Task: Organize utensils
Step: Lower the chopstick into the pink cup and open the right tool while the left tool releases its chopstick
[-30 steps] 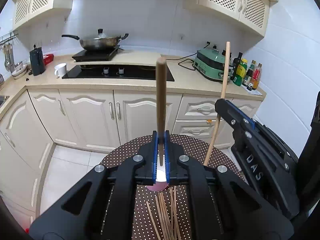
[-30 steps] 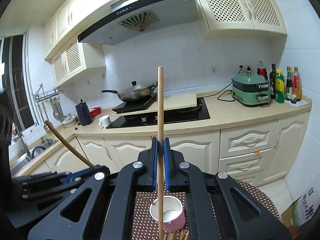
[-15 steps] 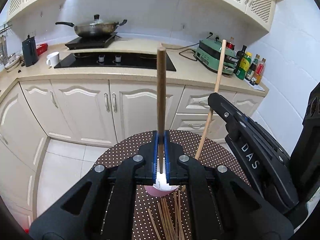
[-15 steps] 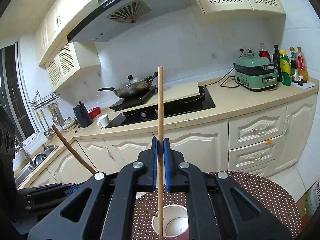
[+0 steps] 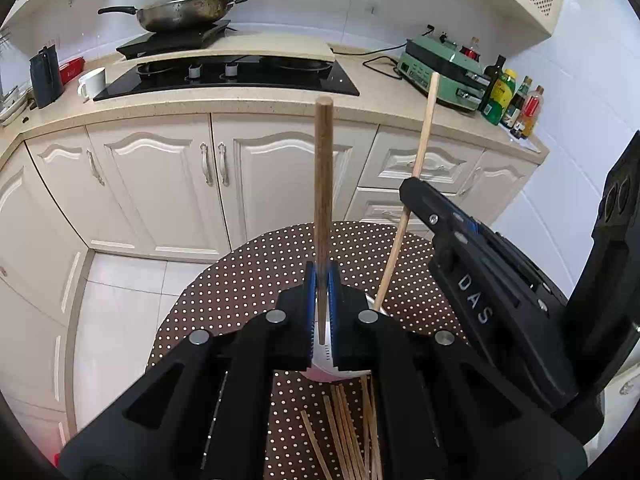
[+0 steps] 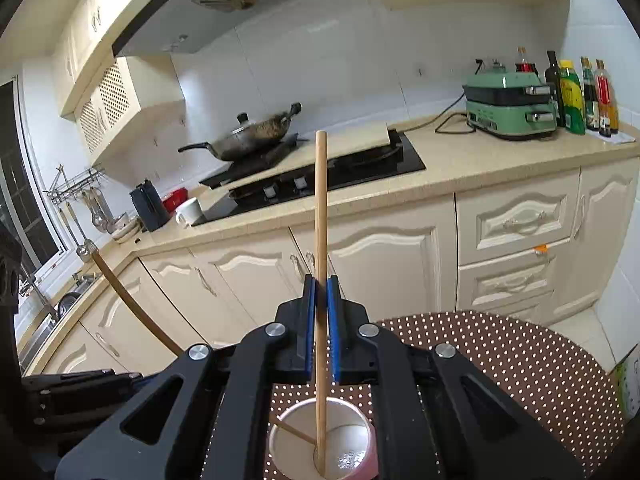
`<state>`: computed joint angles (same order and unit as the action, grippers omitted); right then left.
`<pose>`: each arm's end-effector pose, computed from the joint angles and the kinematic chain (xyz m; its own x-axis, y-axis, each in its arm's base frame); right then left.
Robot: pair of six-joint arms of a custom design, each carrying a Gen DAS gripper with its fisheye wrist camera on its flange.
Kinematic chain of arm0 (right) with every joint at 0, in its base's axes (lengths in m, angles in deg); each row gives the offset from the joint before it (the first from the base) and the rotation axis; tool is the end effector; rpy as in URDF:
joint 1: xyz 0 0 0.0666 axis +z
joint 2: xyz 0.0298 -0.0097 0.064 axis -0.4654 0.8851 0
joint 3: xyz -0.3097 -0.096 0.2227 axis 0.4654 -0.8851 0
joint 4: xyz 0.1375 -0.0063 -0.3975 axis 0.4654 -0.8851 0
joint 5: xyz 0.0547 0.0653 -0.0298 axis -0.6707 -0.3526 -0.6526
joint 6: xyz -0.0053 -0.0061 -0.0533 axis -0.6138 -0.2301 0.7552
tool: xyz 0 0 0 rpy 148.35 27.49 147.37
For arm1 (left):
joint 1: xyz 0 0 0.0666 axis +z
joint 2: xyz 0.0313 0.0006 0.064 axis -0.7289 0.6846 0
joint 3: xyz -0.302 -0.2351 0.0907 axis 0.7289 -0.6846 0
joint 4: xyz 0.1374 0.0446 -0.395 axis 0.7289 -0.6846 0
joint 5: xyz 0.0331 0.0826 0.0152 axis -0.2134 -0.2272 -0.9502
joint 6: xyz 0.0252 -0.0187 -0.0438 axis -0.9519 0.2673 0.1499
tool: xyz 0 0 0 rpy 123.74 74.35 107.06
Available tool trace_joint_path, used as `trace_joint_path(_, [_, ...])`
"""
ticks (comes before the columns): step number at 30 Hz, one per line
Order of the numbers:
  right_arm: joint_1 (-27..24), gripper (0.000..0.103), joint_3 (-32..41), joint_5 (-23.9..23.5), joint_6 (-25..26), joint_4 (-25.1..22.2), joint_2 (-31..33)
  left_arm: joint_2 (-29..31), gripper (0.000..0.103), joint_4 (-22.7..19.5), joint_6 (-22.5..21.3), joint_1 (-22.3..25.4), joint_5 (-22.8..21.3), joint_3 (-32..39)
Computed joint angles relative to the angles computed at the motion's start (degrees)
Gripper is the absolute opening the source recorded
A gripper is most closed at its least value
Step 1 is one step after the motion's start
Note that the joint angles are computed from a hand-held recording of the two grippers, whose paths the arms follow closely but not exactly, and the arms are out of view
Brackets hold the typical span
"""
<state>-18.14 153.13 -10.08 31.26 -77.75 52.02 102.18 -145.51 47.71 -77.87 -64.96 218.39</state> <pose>0.4597 0.0806 0.6641 -0.4890 0.2531 -0.8347 -0.0916 0.9368 0.3377 0.4829 -0.2888 0.6883 -0.7502 0.0815 -0.6561 0.2522 0.9526 -0.1700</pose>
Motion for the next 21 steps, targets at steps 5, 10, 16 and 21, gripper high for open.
trace_joint_path(5, [-0.3,0.005,-1.6,-0.5,-0.3,-0.4,0.0,-0.3,0.006,0.5,0.3,0.2,0.2,-2.2])
trace_joint_path(10, [-0.4,0.005,-2.4,-0.9,0.2,-1.6,0.0,-0.6,0.006,0.8,0.4,0.3,0.2,-4.0])
trace_joint_path(16, [-0.9,0.005,-2.6,-1.5,0.7,-3.7,0.2,-1.0,0.006,1.1,1.0,0.3,0.3,-6.6])
trace_joint_path(21, [-1.0,0.008,-2.7,-1.5,0.8,-5.4,0.2,-3.4,0.007,4.9,0.1,0.3,0.5,-11.6])
